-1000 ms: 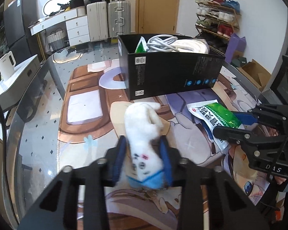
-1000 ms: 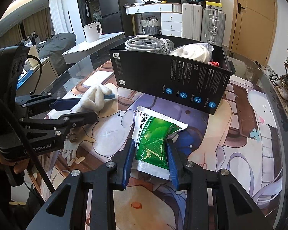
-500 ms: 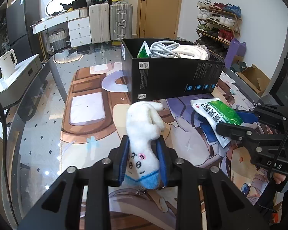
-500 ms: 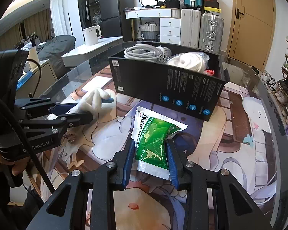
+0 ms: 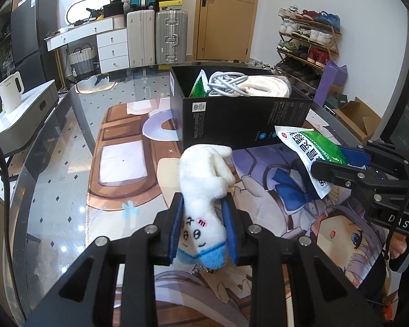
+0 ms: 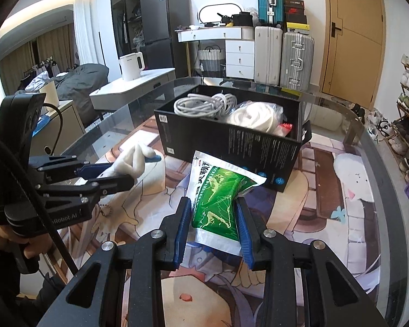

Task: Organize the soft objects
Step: 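Lift the plush doll and green packet and carry both over the box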

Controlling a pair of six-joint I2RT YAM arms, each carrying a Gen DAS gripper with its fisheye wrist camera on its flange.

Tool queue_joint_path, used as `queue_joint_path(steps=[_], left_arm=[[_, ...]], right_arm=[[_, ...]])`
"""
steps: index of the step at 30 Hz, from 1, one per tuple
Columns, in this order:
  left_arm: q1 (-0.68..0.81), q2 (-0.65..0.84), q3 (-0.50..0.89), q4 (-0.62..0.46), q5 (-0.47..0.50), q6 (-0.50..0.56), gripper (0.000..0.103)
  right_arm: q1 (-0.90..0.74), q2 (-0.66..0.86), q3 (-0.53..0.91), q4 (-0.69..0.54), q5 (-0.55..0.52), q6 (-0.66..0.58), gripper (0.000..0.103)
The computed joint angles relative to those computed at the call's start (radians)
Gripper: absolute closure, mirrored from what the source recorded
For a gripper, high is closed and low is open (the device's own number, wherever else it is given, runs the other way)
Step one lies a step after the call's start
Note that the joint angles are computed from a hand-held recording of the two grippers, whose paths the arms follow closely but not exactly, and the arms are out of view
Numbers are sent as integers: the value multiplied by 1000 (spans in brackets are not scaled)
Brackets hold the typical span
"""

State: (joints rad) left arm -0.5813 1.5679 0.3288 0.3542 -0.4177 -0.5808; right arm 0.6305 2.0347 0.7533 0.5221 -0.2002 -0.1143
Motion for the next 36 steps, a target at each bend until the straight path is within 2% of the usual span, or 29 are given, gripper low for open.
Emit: queue_joint_path(steps=[9, 20, 36], left_arm=[[10, -93, 0, -37, -14, 21, 77], [47, -142, 46, -58, 20, 83, 77], [185, -102, 168, -65, 121, 202, 77]], right_arm=[[-17, -41, -14, -1, -4, 7, 70], [-26, -111, 6, -42, 14, 13, 70], [-45, -56, 217, -198, 34, -4, 70]])
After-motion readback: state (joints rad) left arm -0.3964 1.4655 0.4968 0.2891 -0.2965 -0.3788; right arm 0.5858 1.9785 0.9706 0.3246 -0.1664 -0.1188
